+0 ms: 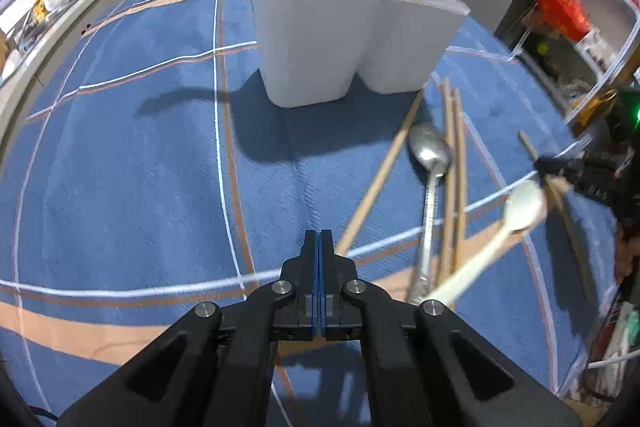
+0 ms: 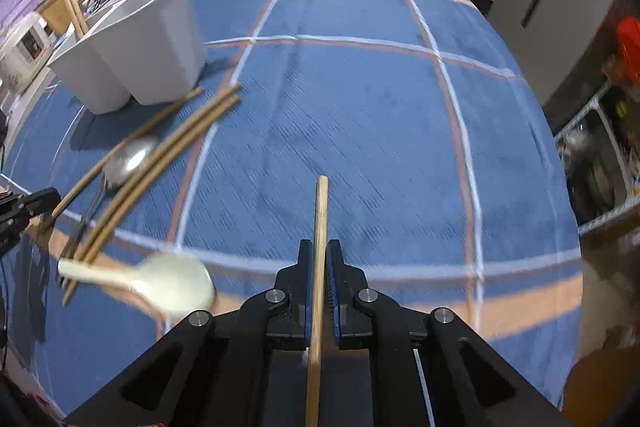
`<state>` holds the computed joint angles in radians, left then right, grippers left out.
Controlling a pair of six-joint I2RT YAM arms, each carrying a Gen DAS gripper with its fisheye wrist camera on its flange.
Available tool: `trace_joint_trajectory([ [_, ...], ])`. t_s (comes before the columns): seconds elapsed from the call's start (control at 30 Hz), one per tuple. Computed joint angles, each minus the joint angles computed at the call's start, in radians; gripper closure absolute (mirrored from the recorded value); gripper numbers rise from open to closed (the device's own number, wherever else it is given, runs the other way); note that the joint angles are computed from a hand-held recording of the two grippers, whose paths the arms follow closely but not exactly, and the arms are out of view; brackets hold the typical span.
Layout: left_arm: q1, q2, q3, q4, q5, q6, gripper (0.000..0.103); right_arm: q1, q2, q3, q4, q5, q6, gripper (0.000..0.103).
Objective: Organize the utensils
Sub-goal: 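Move both tools down to the loose chopsticks beside the holder, then grasp a wooden chopstick with the right tool while the left tool grasps one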
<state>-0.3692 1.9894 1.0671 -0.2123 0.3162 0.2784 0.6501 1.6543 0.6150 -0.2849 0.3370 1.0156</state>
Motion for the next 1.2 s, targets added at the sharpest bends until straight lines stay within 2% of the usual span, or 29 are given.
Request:
trace_joint_trajectory([
  [0.03,0.011,-0.011,-0.010,0.004,0.025,0.009,0.103,0.014,-0.028,-0.030,0.002,0.000,0.022,0.096],
  [0.1,0.021,-0.034,-0.021,0.006,0.051,0.043,0.096,0.056,-0.074,-0.077,-0.006,0.010,0.080,0.096],
  [0.17,-0.009,-0.047,-0.037,0.032,0.043,0.058,0.069,0.104,-0.112,-0.117,-0.010,0.029,0.148,0.096],
  [0.2,-0.023,-0.055,-0.049,0.050,0.039,0.060,0.067,0.108,-0.118,-0.130,-0.001,0.032,0.160,0.096],
  [0.27,-0.040,-0.044,-0.033,0.049,0.038,0.086,0.066,0.133,-0.138,-0.154,0.008,0.039,0.201,0.096],
  [0.4,-0.097,0.017,0.016,0.023,-0.024,0.111,0.067,0.125,-0.149,-0.156,0.001,0.043,0.207,0.096],
  [0.43,-0.106,0.034,0.032,0.012,-0.038,0.122,0.071,0.132,-0.145,-0.151,-0.004,0.046,0.216,0.096],
  [0.47,-0.116,0.048,0.043,0.006,-0.054,0.132,0.080,0.133,-0.142,-0.151,-0.004,0.048,0.218,0.096],
  [0.5,-0.127,0.049,0.035,0.029,-0.075,0.139,0.081,0.124,-0.143,-0.160,0.008,0.046,0.207,0.096],
  [0.57,-0.145,0.054,0.038,0.036,-0.117,0.135,0.093,0.135,-0.138,-0.157,0.005,0.047,0.218,0.096],
  [0.73,-0.142,0.050,0.031,0.032,-0.136,0.072,0.093,0.126,-0.153,-0.166,0.000,0.044,0.213,0.096],
  [0.87,-0.093,0.005,-0.030,0.028,-0.116,0.034,0.096,0.128,-0.146,-0.166,0.006,0.048,0.212,0.096],
  [1.0,0.001,-0.070,-0.135,0.020,-0.055,0.024,0.097,0.173,-0.158,-0.177,0.000,0.053,0.244,0.096],
  [1.2,0.122,-0.216,-0.333,0.045,-0.007,0.049,0.097,0.301,-0.171,-0.190,-0.023,0.078,0.366,0.096],
])
